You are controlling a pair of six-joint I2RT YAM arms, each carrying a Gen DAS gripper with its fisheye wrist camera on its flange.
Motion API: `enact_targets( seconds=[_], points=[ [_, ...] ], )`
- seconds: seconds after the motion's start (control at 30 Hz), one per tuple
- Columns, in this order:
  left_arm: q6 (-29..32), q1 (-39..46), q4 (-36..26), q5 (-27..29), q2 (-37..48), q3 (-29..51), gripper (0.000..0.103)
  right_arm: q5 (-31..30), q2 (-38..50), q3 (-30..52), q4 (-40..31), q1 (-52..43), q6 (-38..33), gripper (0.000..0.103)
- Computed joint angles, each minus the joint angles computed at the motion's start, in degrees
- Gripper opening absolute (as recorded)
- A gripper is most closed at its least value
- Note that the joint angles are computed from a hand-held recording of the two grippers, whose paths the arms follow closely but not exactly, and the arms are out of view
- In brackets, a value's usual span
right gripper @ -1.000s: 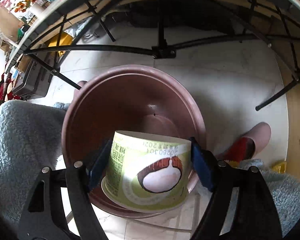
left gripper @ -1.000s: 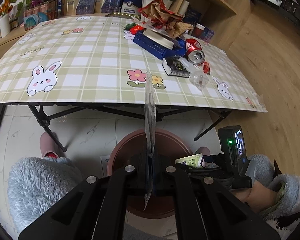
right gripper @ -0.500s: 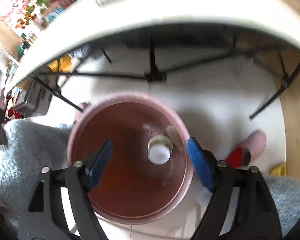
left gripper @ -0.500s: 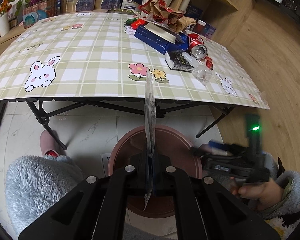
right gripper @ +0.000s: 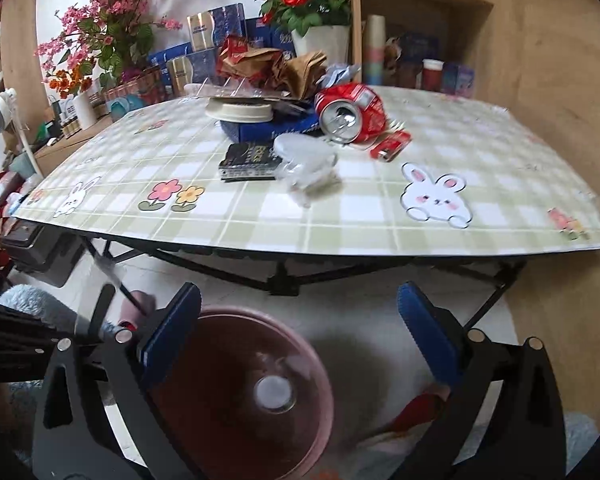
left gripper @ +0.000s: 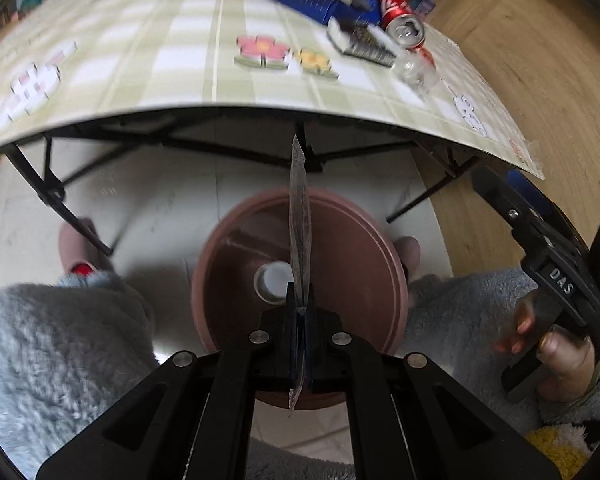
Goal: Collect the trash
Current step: 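Carry the yogurt cup down over the floor bin and open the right gripper, then move the left gripper back up toward the trash pile on the table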
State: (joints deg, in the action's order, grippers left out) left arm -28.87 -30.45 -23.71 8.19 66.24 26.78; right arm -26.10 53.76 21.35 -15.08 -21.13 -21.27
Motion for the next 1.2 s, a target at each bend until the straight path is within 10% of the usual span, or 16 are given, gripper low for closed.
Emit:
enact_targets(
  seconds=[0.37,1.2],
  points=[
    [-0.6,1.6,1.1,1.6,1.0,-0.6,0.006,1.5,-2.1,-1.7,0.1,0.4,-0.7,0.097],
    [-6.2,1.4,-1.1,-10.8,-15.3,-2.1,0.094,-1.8,-1.5,-1.0,-0.5,-0.6,-1.1,0.097]
  ],
)
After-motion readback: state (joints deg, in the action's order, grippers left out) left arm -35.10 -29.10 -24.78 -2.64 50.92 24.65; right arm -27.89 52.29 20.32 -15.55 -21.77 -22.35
